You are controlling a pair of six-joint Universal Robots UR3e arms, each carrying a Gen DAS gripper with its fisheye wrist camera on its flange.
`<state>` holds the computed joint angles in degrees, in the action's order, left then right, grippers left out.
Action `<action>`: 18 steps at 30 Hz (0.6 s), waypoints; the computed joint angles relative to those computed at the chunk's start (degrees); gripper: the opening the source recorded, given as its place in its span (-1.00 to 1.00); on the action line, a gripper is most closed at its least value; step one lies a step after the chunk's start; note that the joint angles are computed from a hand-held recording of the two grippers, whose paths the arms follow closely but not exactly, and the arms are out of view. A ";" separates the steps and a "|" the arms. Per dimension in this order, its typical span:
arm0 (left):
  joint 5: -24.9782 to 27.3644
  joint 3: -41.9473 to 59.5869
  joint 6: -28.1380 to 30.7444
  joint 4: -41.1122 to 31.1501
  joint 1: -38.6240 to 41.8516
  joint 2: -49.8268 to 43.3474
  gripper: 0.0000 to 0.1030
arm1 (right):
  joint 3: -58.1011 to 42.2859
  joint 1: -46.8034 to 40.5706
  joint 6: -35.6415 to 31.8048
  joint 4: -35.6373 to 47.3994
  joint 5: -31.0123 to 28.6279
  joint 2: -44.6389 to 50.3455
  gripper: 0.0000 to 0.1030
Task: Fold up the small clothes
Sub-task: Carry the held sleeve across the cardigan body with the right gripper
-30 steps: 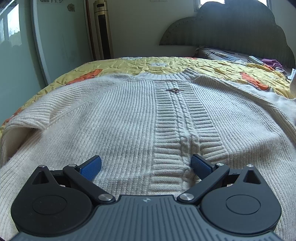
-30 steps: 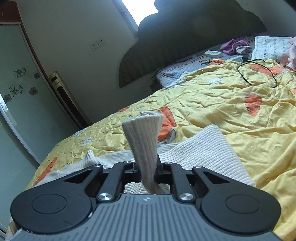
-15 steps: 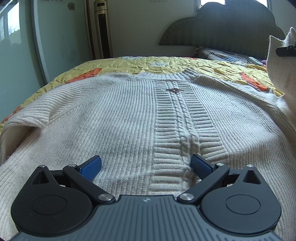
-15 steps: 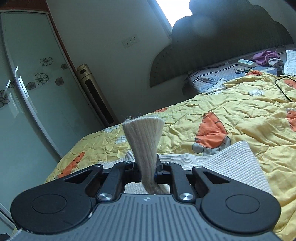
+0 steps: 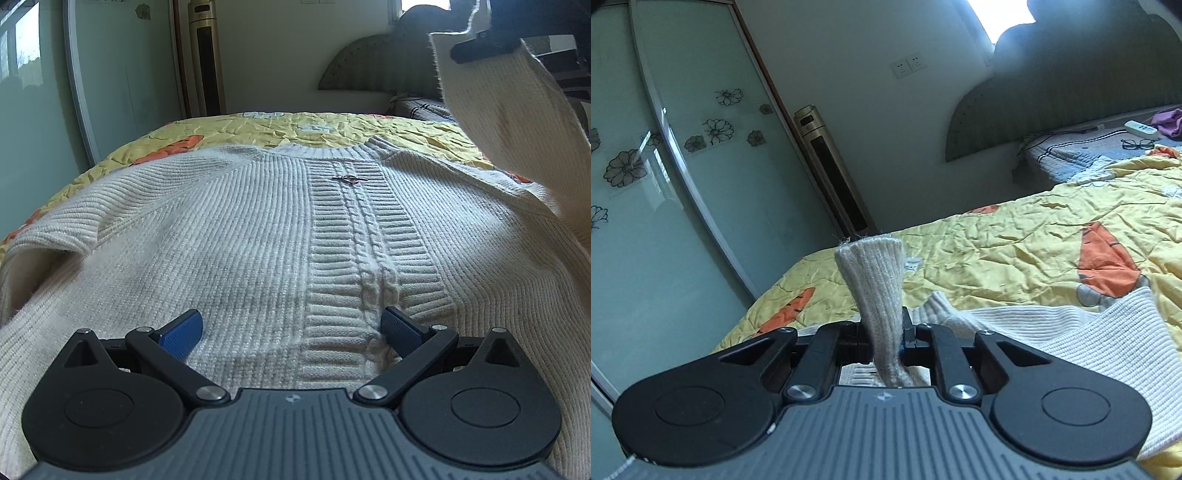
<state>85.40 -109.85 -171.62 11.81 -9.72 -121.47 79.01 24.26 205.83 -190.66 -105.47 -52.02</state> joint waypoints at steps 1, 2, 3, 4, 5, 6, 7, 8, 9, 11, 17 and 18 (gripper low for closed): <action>-0.01 0.02 -0.05 0.01 -0.01 -0.03 1.00 | -2.34 0.35 -0.26 1.13 0.29 1.34 -0.69; -0.02 0.04 -0.10 0.02 -0.03 -0.09 1.00 | -4.71 0.61 -0.39 2.22 0.80 2.70 -0.69; -0.07 -0.04 -0.11 0.09 0.00 -0.07 1.00 | -7.00 0.82 -0.40 3.21 1.34 4.07 -0.69; -0.07 -0.04 -0.11 0.09 0.00 -0.07 1.00 | -9.00 0.96 -0.39 4.19 1.83 5.22 -0.69; -0.09 -0.05 -0.10 0.11 0.02 -0.07 1.00 | -11.72 1.27 -0.43 5.52 2.15 6.77 -0.69; -0.09 -0.04 -0.17 0.12 -0.02 -0.09 1.00 | -14.09 1.35 -0.66 6.62 2.65 8.14 -0.69; -0.13 -0.09 -0.20 0.18 0.00 -0.10 1.00 | -16.30 1.44 -1.01 7.67 3.08 9.38 -0.69; -0.20 -0.09 -0.21 0.18 0.06 -0.11 1.00 | -18.64 1.50 -1.58 8.88 3.49 10.65 -0.69; -0.20 -0.09 -0.21 0.18 0.06 -0.11 1.00 | -21.36 1.71 -2.23 10.39 3.66 12.06 -0.69; -0.19 -0.08 -0.24 0.18 0.04 -0.12 1.00 | -27.08 2.09 -3.44 13.71 3.99 15.09 -0.69; -0.18 -0.10 -0.21 0.24 0.04 -0.14 1.00 | -44.86 2.59 -5.78 23.75 5.73 24.49 -0.70; -0.26 -0.12 -0.18 0.22 0.12 -0.11 1.00 | -49.56 2.65 -6.17 26.07 5.90 26.73 -0.70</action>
